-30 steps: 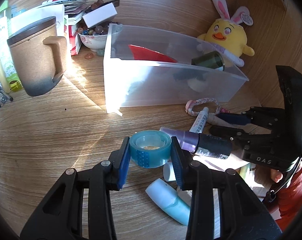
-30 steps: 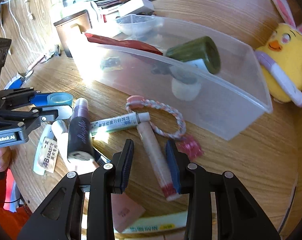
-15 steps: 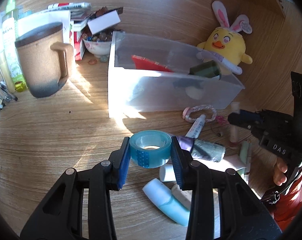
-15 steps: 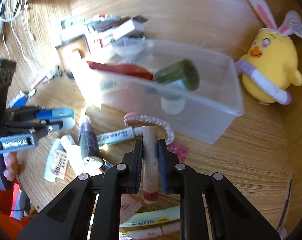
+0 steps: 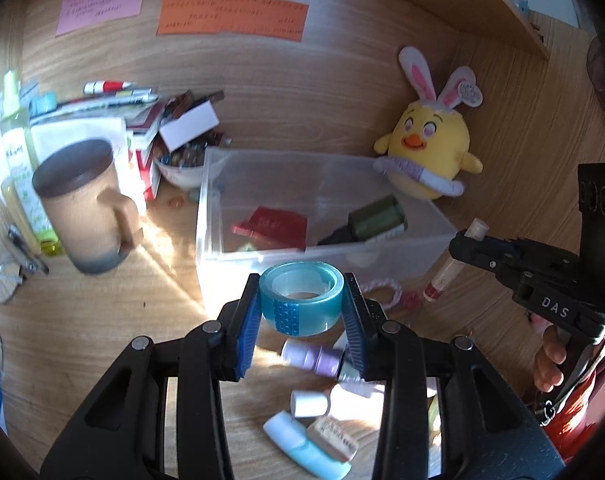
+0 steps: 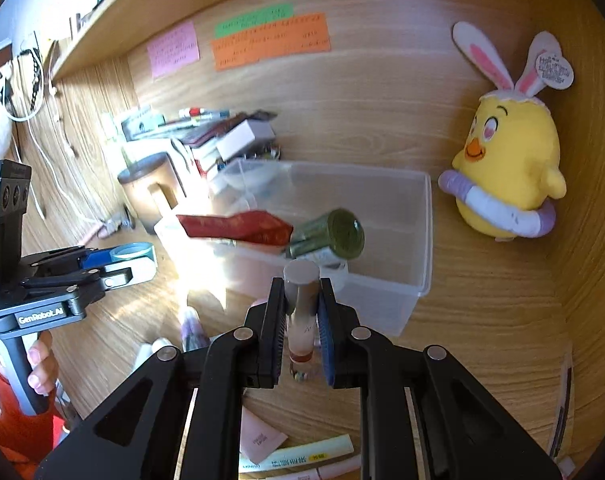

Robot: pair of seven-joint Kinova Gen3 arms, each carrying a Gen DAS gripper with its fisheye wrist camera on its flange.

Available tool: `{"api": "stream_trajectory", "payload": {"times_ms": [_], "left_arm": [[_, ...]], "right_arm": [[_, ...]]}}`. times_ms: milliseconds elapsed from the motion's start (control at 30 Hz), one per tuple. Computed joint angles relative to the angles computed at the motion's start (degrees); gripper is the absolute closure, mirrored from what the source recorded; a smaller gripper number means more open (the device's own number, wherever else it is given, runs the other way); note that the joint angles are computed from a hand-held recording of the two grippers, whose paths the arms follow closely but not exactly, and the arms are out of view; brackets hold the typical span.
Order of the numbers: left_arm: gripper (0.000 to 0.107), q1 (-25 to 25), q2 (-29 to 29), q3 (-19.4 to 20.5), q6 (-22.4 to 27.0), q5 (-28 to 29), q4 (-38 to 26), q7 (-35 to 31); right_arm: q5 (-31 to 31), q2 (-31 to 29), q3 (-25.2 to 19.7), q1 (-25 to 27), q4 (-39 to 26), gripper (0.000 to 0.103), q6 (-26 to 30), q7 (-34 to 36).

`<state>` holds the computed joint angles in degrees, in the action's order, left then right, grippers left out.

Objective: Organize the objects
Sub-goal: 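Carry the blue tape roll and pink tube into the clear box and release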

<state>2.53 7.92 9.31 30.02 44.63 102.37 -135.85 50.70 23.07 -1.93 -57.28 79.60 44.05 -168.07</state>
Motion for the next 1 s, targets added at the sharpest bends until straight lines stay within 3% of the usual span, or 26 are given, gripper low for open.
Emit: {"api": "stream_trajectory", "payload": {"times_ms": [300,500,667,867,1000], "left_arm": [[0.069,2.1,4.4,0.6,2.1,-7.0,-7.6,7.5],[0.069,3.5,6.9,1.0,0.9,-13.1,-11.2,13.3],[0.069,4.2,10.8,0.6,3.5,-18.8,-15.7,18.9],[0.069,5.1,14.1,-0.1,5.4,-24.8,-19.0,24.2],[0.069,5.6,14.2,0.3,3.9,-27.2,-18.8,25.3]], "right_arm": [[3.1,-0.3,0.8,0.0,-1.7,0.089,0.7,-1.5],[4.3,0.6,1.4,0.3,-4.5,0.089,2.5,-0.7],[4.9,2.5,2.2,-0.1,-7.5,0.089,6.1,0.4],[1.1,4.6,2.4,1.7,-9.9,0.089,7.3,3.9],[-2.0,5.9,2.8,2.9,-11.1,0.089,7.4,6.2]]}}
